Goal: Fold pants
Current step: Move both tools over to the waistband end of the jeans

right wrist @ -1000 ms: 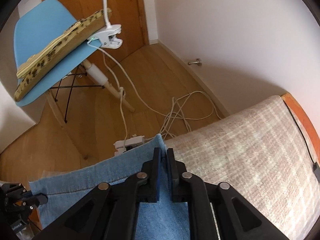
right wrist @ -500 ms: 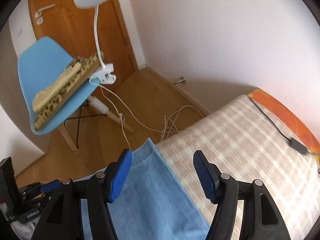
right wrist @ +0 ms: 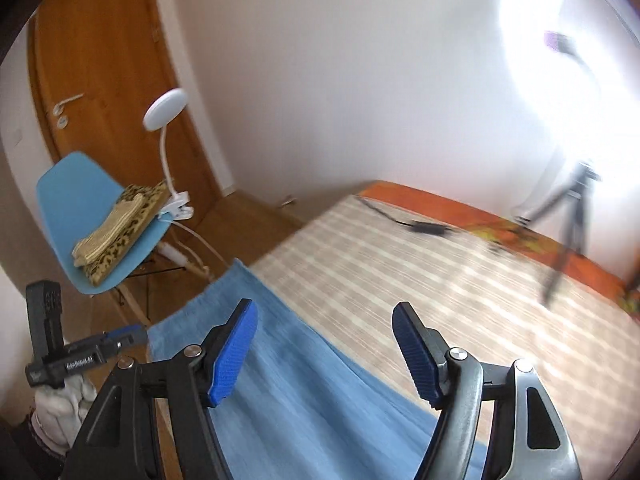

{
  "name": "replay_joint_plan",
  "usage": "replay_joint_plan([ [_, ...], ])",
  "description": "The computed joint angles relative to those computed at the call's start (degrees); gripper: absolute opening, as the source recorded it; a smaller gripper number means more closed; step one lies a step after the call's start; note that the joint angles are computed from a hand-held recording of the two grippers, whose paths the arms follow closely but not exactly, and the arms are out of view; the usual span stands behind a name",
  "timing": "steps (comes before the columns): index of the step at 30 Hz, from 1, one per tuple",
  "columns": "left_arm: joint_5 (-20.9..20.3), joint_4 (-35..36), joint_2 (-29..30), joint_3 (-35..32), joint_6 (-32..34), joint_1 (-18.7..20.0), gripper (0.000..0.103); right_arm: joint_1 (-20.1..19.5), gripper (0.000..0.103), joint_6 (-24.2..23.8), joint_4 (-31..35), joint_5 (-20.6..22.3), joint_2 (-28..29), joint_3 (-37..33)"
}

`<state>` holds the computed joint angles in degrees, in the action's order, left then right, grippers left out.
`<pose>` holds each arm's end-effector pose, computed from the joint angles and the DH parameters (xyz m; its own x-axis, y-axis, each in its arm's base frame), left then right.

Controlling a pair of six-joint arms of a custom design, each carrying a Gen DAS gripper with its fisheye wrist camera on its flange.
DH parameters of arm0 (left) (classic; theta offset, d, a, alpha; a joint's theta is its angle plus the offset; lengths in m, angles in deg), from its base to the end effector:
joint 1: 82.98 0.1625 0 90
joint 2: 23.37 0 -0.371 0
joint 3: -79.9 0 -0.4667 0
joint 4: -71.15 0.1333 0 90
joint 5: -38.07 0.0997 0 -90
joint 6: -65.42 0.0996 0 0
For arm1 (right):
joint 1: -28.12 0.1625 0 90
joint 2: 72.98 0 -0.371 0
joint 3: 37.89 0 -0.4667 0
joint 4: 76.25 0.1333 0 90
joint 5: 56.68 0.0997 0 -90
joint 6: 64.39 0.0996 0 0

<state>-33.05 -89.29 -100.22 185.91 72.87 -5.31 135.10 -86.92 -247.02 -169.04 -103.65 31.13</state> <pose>0.0274 -0.6499 0.2913 -0.9410 0.0887 -0.3267 0.2849 0.7288 -0.6226 0.3310 -0.7572 0.0614 -0.8036 -0.2933 0.5179 -0.5668 0.6427 -0.5155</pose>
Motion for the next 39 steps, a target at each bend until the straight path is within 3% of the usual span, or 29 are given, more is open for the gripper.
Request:
replay_joint_plan([
  [5,-3.68,4.55,1.92,-0.75,1.72,-3.44,0.041,-0.32,0.072,0.98,-10.28,-5.08,-11.16,16.21],
  [9,-8.0,8.29,4.13,-1.54,2.36,-6.05,0.047,-0.92,0.072,1.2,-15.87,-10.33,-18.43,26.35],
  [16,-13.79,16.13,10.78,-5.25,2.87,-10.51,0.048,-3.16,0.072,4.14,-26.58,-17.67,-30.14,43.61],
  [22,-19.03,23.48,17.47,-9.43,3.5,-13.99,0.048,-7.2,0.069,10.77,-31.87,-20.73,-39.27,56.09],
  [24,-21.82,27.03,20.81,-12.13,3.37,-14.93,0.056,-8.89,0.069,13.13,-33.29,-22.05,-42.58,59.97],
  [25,-22.45,27.81,21.71,-12.64,3.22,-15.44,0.06,-9.74,0.069,14.28,-33.77,-22.42,-44.24,61.72],
  [30,-23.04,33.02,29.67,-18.6,2.19,-18.17,0.06,-14.16,0.065,18.98,-35.23,-23.08,-52.7,70.27],
  [39,-21.28,38.03,42.55,-29.02,-2.49,-19.99,0.061,-22.71,0.064,21.07,-36.51,-16.46,-64.39,80.35],
])
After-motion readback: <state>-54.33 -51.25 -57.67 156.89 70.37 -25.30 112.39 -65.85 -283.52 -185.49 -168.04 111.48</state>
